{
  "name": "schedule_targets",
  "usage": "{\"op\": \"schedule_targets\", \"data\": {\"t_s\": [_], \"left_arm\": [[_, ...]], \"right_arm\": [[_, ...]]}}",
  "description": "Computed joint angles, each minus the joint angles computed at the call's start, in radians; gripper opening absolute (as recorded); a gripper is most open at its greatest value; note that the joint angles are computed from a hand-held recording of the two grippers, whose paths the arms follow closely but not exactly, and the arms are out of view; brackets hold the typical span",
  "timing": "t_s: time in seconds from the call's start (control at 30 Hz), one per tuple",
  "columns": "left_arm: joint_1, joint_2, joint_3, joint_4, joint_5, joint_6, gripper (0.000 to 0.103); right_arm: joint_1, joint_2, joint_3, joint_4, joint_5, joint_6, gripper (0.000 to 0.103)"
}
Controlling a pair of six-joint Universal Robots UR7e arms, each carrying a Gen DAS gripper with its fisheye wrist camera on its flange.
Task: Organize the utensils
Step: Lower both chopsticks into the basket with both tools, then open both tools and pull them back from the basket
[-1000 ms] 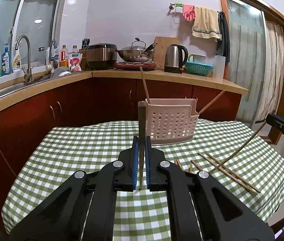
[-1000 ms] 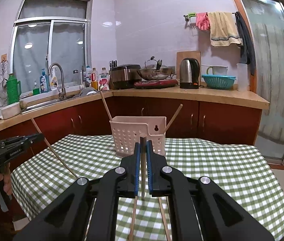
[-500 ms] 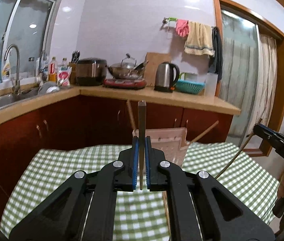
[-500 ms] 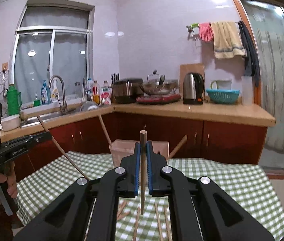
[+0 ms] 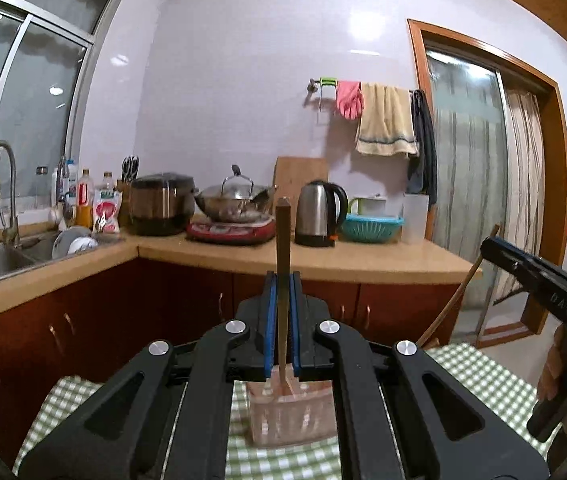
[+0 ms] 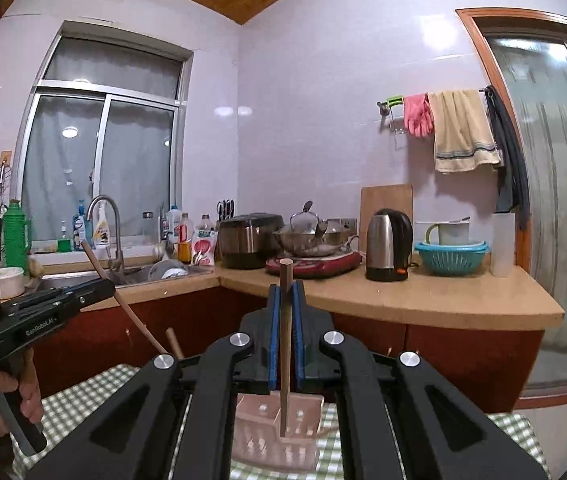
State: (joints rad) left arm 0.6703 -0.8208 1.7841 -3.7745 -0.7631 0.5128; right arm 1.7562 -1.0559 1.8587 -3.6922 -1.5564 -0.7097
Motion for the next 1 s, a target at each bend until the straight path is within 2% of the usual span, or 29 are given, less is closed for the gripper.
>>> {"op": "schedule_targets", "data": {"t_s": [0.3,0.53,0.77,0.8,0.83,0.9,0.97,1.0], "left_arm": [[0.089,0.109,-0.127,0.059,-0.039,-0.016,0.007],[0.153,0.146,-0.143,0.116,-0.048,-0.090,0.007],[0.176,0.153,-0.146,0.155,-0.060,-0.102,0.009],[0.177,0.155,-0.151,0.163,-0.061,-0.106,0.015],[0.177,0.156,-0.152,0.162,-0.058,-0.107,0.027],[0.176,0.156,-0.148,0.145,-0.057,-0.109,0.044],[0.175,0.151,-0.141,0.139,-0.061,-0.116,0.049],[0.173,0.149,-0.138,0.138,-0.058,-0.117,0.052]], "right_arm": [[-0.049,0.115,-0.124,0.065,-0.009,0.019,0.007],[-0.078,0.159,-0.145,0.112,-0.034,0.037,0.007],[-0.080,0.173,-0.157,0.132,-0.058,0.031,0.007],[-0.079,0.174,-0.158,0.132,-0.060,0.032,0.007],[-0.079,0.175,-0.160,0.129,-0.059,0.031,0.009],[-0.074,0.177,-0.162,0.124,-0.065,0.020,0.018],[-0.074,0.176,-0.156,0.104,-0.057,0.018,0.032],[-0.073,0.173,-0.154,0.101,-0.056,0.019,0.033]]}}
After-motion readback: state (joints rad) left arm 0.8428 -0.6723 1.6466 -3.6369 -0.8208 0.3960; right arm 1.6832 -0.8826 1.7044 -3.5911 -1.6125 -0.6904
